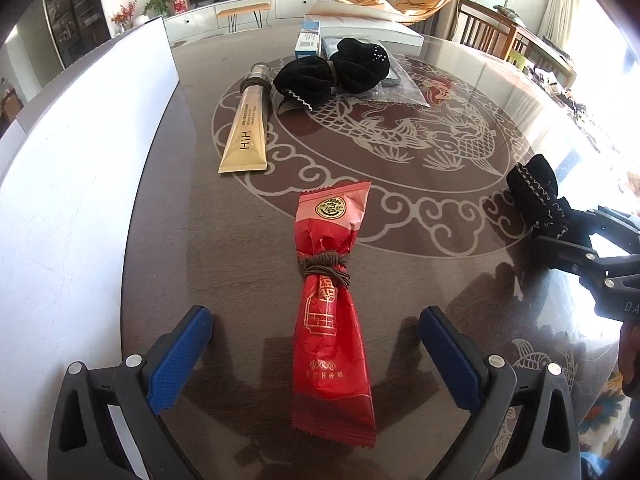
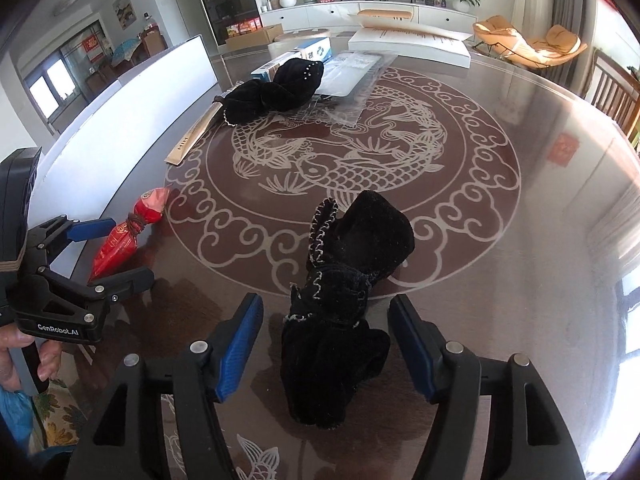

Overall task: Organize objects
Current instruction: 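Carry the red bag with the left tool while the right tool carries the black fabric item to the bin, then release the red bag and black fabric item into the bin with both tools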

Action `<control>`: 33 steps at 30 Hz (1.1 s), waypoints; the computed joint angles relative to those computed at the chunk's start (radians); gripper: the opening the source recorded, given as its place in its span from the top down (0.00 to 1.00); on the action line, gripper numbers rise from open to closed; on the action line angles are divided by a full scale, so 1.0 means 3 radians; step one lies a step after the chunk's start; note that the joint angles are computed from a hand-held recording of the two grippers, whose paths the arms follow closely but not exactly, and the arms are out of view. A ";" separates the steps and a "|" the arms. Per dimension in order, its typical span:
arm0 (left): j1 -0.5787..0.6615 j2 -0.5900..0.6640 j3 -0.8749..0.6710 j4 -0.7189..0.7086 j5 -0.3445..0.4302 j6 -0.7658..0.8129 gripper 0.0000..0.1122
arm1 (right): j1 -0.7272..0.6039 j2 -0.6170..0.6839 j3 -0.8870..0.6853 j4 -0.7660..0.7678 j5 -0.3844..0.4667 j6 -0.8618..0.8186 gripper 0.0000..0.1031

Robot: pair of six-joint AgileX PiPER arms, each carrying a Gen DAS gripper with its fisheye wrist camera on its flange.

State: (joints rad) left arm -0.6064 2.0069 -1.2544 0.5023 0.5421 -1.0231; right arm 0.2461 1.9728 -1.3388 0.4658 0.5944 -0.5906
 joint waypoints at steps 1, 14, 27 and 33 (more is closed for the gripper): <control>-0.0002 -0.0011 0.0019 0.0035 -0.0009 -0.0056 0.08 | 0.0035 0.0025 -0.0065 -0.0090 0.0039 0.0097 0.35; -0.0344 -0.0714 0.0741 0.1614 -0.0255 -0.2021 0.81 | 0.0189 -0.0262 -0.0124 -0.0481 0.0195 0.0508 0.65; -0.0104 -0.2625 0.1607 0.1374 0.0749 -0.1843 0.81 | 0.1400 -0.0176 -0.1353 0.0108 0.0763 0.0708 0.65; 0.0988 -0.2862 0.2026 0.0804 0.0678 -0.1015 0.81 | 0.2052 0.0587 -0.2501 -0.0171 0.1092 0.1118 0.64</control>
State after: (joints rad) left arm -0.3100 1.1482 -0.6465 0.7436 0.7453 -1.3276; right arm 0.8617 2.1489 -2.0892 0.4146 0.9221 -0.2553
